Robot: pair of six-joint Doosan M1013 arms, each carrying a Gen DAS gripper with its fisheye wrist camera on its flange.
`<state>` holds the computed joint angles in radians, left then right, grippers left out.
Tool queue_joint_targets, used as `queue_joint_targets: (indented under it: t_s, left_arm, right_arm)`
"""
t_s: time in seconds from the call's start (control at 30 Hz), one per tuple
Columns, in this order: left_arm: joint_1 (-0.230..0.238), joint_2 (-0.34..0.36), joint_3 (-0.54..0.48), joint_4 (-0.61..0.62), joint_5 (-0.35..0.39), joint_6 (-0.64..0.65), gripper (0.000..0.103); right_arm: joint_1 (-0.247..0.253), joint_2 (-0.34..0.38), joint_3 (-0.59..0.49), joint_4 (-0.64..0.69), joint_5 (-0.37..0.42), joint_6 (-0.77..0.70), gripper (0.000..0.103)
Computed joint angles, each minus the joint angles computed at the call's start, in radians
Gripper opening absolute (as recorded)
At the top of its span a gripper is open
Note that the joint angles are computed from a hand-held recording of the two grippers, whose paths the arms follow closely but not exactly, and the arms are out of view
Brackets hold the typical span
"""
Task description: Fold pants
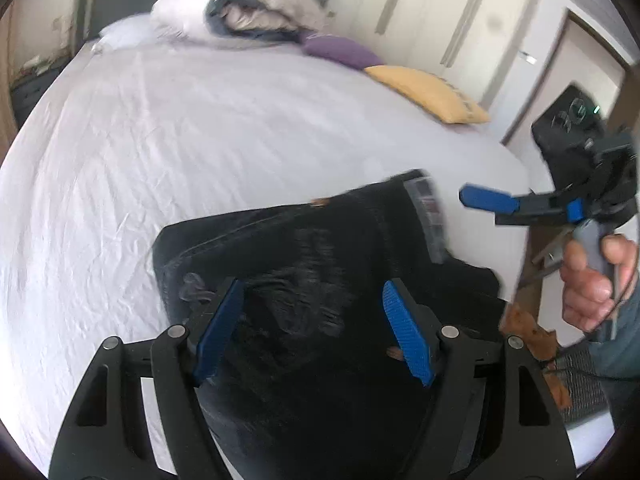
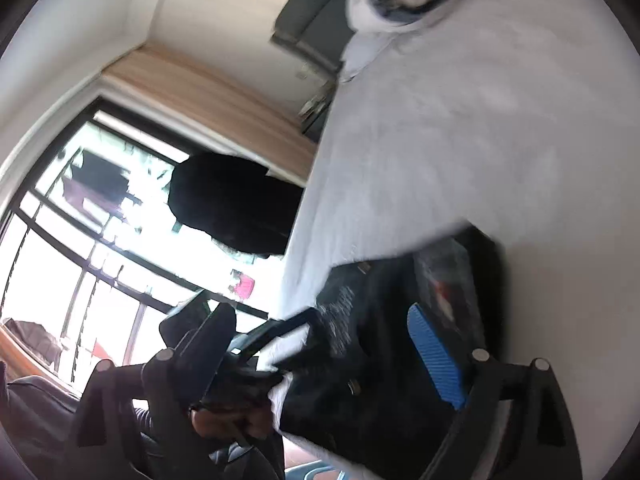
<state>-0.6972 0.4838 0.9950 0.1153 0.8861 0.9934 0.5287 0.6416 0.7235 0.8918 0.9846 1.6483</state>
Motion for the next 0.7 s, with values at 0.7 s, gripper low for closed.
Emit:
queue_joint_targets:
  t_s: [0.7]
  left_arm:
    - [0.088,-0.104,0.222,-0.262,-0.021,-0.088,0.088]
  right_arm:
    - [-0.058,-0.042,0.129,-0.168,0.171,0.202,0.103]
